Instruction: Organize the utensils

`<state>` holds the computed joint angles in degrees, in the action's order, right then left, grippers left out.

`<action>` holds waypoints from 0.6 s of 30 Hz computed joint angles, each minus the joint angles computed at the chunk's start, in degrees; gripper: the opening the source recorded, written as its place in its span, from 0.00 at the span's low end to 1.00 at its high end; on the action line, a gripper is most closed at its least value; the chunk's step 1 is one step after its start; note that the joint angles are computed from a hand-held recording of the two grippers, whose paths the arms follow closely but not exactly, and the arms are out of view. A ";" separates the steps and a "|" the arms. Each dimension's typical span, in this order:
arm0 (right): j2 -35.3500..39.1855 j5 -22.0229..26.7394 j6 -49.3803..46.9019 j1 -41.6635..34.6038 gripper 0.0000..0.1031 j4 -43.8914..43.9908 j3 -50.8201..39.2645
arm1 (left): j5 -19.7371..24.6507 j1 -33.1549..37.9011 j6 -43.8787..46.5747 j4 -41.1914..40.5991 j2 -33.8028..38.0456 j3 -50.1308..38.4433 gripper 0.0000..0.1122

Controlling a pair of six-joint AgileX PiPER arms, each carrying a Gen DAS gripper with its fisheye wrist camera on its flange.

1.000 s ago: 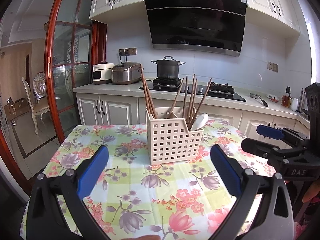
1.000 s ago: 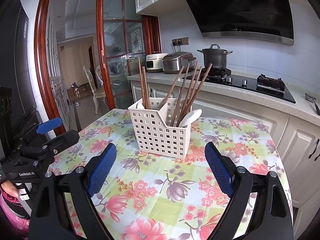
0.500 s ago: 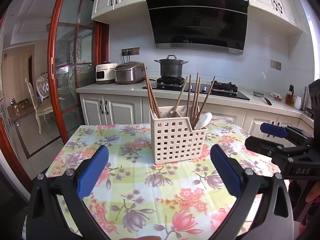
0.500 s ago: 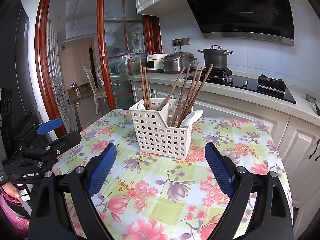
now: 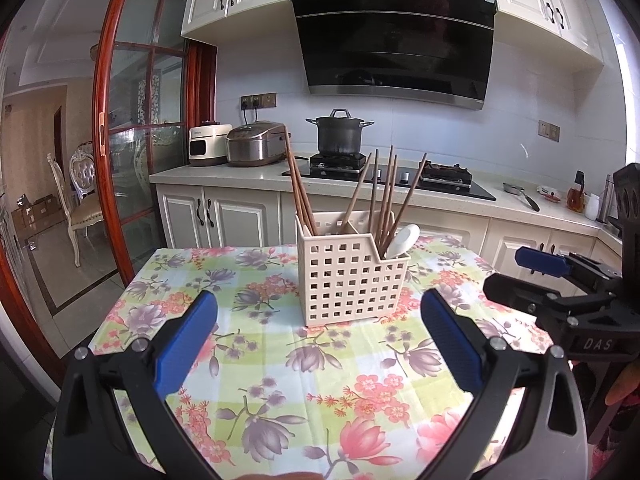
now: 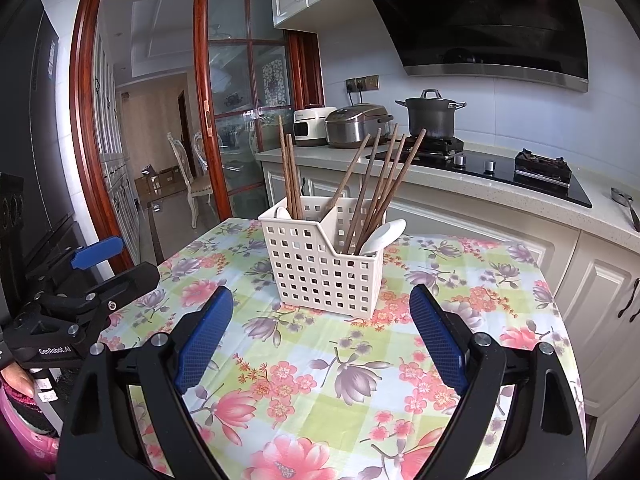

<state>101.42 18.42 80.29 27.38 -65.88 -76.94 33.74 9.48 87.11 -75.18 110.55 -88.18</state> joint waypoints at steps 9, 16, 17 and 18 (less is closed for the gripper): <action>0.06 0.01 0.47 0.04 0.82 -0.44 0.05 | -0.31 -0.21 -1.43 1.10 0.09 -0.45 0.88; -0.09 -0.09 -0.82 0.00 0.82 1.09 0.19 | -3.16 -1.13 -0.49 1.27 0.02 0.42 0.88; -0.10 -0.03 -0.80 0.06 0.82 1.08 0.21 | -2.93 -1.11 -1.18 1.83 0.25 0.05 0.88; -0.10 -0.03 -0.80 0.06 0.82 1.08 0.21 | -2.46 -1.06 -2.57 2.96 0.70 -0.68 0.88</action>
